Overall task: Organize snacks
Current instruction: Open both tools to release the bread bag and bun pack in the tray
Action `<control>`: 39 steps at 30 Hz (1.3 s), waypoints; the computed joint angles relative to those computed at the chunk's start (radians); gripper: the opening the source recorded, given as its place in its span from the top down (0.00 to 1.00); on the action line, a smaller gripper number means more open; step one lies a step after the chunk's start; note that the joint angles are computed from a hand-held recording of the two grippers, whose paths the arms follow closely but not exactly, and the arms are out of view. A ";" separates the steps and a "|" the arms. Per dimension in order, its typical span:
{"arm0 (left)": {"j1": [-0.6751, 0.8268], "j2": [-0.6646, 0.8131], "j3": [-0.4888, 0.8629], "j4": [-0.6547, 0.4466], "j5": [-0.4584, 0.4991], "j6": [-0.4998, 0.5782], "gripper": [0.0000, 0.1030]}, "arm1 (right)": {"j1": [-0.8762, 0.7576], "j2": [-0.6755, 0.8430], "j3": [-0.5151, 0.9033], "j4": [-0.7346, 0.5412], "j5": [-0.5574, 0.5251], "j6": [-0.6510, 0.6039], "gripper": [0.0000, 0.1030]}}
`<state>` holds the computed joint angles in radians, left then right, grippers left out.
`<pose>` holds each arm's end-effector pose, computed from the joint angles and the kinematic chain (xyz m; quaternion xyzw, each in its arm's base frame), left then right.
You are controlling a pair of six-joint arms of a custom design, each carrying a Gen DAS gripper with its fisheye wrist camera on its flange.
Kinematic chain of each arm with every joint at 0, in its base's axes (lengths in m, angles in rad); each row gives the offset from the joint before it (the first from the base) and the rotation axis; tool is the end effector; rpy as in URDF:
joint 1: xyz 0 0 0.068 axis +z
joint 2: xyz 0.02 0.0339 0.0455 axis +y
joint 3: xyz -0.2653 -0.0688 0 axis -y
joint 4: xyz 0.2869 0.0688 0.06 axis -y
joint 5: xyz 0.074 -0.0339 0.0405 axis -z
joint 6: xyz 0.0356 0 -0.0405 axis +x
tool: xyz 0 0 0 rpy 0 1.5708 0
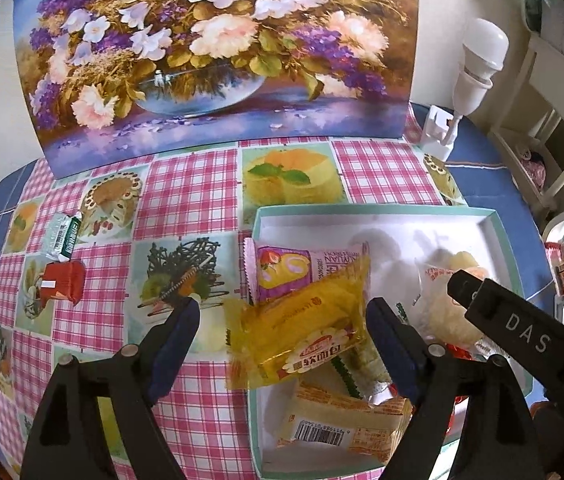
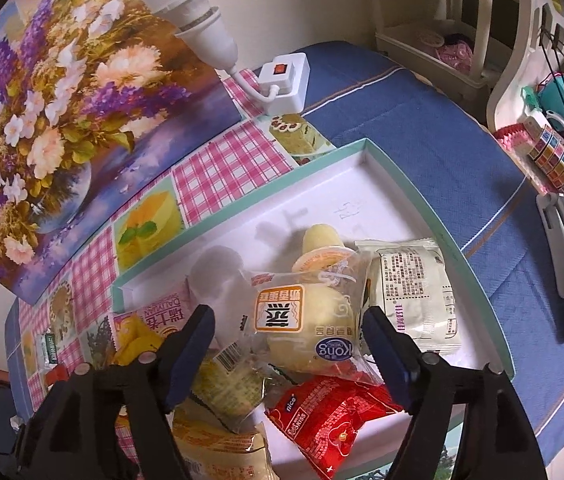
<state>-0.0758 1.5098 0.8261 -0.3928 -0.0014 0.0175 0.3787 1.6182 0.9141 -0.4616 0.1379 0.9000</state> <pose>0.3152 -0.0239 0.1471 0.0450 0.9686 -0.0065 0.2446 0.3114 0.1186 0.1381 0.2652 0.9407 0.0656 0.2013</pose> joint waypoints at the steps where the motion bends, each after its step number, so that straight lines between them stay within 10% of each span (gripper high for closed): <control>1: 0.003 0.000 0.002 0.000 -0.002 -0.003 0.17 | 0.000 0.000 0.000 0.002 0.000 -0.002 0.21; 10: 0.064 0.009 0.007 0.020 -0.044 -0.054 0.17 | 0.000 -0.003 -0.012 0.028 -0.002 -0.016 0.18; 13: 0.087 0.007 0.007 0.030 -0.065 -0.081 0.16 | 0.004 -0.003 -0.013 0.031 0.007 -0.016 0.00; 16: 0.112 0.003 0.006 0.042 -0.091 -0.104 0.03 | 0.010 -0.009 -0.012 0.029 0.021 -0.023 0.00; 39: 0.271 0.026 0.063 -0.009 -0.045 -0.080 0.02 | 0.034 -0.015 0.014 -0.013 0.041 -0.032 0.00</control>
<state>0.1957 1.5354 0.8894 -0.4018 -0.0469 -0.0627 0.4125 1.6030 0.9280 -0.4742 0.1788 0.8679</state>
